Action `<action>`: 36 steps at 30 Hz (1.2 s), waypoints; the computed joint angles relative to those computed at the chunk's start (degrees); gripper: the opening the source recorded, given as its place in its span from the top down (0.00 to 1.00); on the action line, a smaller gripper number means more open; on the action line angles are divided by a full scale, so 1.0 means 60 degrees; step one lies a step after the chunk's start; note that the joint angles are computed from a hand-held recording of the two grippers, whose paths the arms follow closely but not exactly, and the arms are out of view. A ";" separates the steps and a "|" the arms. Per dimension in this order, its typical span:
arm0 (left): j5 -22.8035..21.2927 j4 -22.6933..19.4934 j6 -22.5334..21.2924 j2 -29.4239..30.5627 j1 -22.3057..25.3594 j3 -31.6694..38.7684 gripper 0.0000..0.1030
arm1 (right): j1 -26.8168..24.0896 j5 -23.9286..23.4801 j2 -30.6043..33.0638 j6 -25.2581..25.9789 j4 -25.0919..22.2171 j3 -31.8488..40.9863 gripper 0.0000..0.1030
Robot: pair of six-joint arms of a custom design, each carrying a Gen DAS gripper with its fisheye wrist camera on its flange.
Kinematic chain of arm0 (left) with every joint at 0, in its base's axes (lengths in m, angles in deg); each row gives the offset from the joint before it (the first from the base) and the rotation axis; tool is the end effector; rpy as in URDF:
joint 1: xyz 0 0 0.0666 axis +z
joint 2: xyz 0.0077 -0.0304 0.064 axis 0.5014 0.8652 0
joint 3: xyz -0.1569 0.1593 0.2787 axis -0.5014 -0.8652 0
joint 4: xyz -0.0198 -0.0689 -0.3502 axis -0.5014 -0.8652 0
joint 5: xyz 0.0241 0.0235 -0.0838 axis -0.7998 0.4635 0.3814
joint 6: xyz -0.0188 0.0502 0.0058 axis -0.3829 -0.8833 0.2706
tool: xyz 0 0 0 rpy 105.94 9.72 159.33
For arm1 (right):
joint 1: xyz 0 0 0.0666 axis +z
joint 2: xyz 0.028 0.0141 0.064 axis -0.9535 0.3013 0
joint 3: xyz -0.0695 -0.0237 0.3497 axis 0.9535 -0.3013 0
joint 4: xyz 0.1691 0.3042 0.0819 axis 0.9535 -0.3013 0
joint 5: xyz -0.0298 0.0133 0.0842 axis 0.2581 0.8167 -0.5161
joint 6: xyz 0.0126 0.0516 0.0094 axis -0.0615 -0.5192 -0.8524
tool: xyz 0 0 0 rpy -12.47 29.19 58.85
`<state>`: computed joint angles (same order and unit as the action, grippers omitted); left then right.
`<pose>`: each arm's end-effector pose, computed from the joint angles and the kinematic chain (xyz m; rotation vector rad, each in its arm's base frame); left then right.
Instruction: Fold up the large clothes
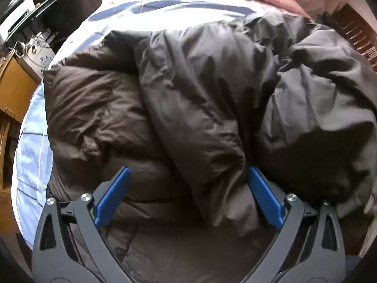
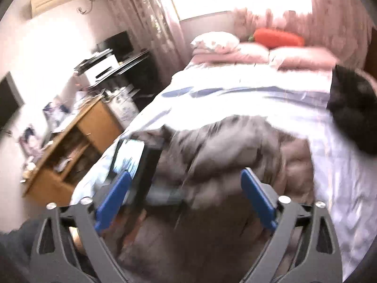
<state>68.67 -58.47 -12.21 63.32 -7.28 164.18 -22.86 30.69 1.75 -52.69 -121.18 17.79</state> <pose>0.4400 -0.3333 0.4285 0.3744 2.7724 -0.1494 0.2500 0.2698 0.5775 0.0278 2.3009 0.2942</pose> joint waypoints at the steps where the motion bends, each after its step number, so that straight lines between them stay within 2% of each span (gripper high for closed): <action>1: -0.0041 -0.0074 -0.0002 -0.0008 0.0025 -0.0045 0.03 | -0.0264 -0.0102 0.0542 0.0301 -0.0432 0.0345 0.15; 2: -0.0093 -0.0106 -0.0006 -0.0052 0.0044 -0.0121 0.03 | -0.0496 -0.0330 0.0912 0.0385 -0.0739 0.0387 0.24; 4: -0.0300 -0.0212 -0.0058 -0.0103 0.0108 -0.0236 0.02 | -0.0848 -0.0968 0.1199 0.0281 -0.0969 -0.0119 0.31; 8: -0.0718 -0.0620 -0.0069 -0.0066 0.0264 -0.0399 0.02 | -0.0772 -0.1590 0.0697 -0.0676 -0.0409 -0.2481 0.33; 10: -0.0450 -0.0809 0.0039 0.0002 0.0373 -0.0505 0.02 | -0.0689 -0.1791 0.0760 -0.1008 -0.0563 -0.3186 0.33; 13: -0.0332 -0.1083 0.0188 0.0262 0.0428 -0.0302 0.02 | -0.0580 -0.1656 0.0998 -0.0923 -0.0420 -0.3549 0.33; 15: -0.0745 -0.0946 0.0194 0.0194 0.0309 -0.0288 0.02 | -0.0596 -0.1550 0.1091 -0.0793 -0.0194 -0.3656 0.31; 17: -0.1406 -0.0539 -0.0002 -0.0023 0.0127 -0.0382 0.02 | -0.0759 -0.1853 0.0918 -0.0853 0.0218 -0.3916 0.30; 19: -0.2073 -0.0032 -0.0292 -0.0344 -0.0043 -0.0564 0.02 | -0.0886 -0.2293 0.0463 -0.0951 0.0634 -0.4167 0.30; 22: -0.2530 0.0501 -0.0488 -0.0707 -0.0104 -0.0691 0.02 | -0.0968 -0.2686 -0.0552 -0.1111 0.1225 -0.4471 0.30; 24: -0.2532 0.0504 -0.0403 -0.0759 -0.0065 -0.0512 0.02 | -0.0914 -0.2291 -0.1474 -0.1134 0.1723 -0.4671 0.30; 25: -0.2423 0.0579 -0.0361 -0.0829 0.0006 -0.0536 0.02 | -0.0899 -0.1814 -0.1870 -0.1125 0.1869 -0.4735 0.30; 26: -0.2224 0.0600 -0.0292 -0.0798 0.0064 -0.0413 0.02 | -0.0889 -0.1118 -0.2156 -0.1273 0.1777 -0.4756 0.26; 28: -0.1898 0.0452 -0.0139 -0.0774 0.0019 -0.0151 0.02 | -0.1089 -0.0091 -0.2380 -0.2098 0.1037 -0.4758 0.18; 29: -0.1712 0.0424 -0.0154 -0.0770 0.0041 -0.0120 0.02 | -0.1595 -0.0358 -0.2680 -0.2768 0.0962 -0.5172 0.16; 31: -0.1584 0.0264 -0.0166 -0.0701 0.0021 -0.0040 0.02 | -0.2908 -0.2494 -0.3225 -0.3378 0.1674 -0.6307 0.16; 33: -0.1575 0.0182 -0.0099 -0.0651 -0.0068 -0.0080 0.02 | -0.3927 -0.5017 -0.3542 -0.4361 0.3073 -0.7668 0.16; 35: -0.1426 0.0137 -0.0073 -0.0638 -0.0012 -0.0209 0.02 | -0.3942 -0.6294 -0.3863 -0.5694 0.4899 -0.8852 0.17; 36: -0.1361 0.0130 -0.0050 -0.0669 0.0025 -0.0297 0.02 | -0.3596 -0.6134 -0.3839 -0.5827 0.5356 -0.9029 0.22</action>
<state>60.51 -57.69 -12.51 59.30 -7.13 162.40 -44.43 -6.11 -21.28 -87.65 -89.04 -36.39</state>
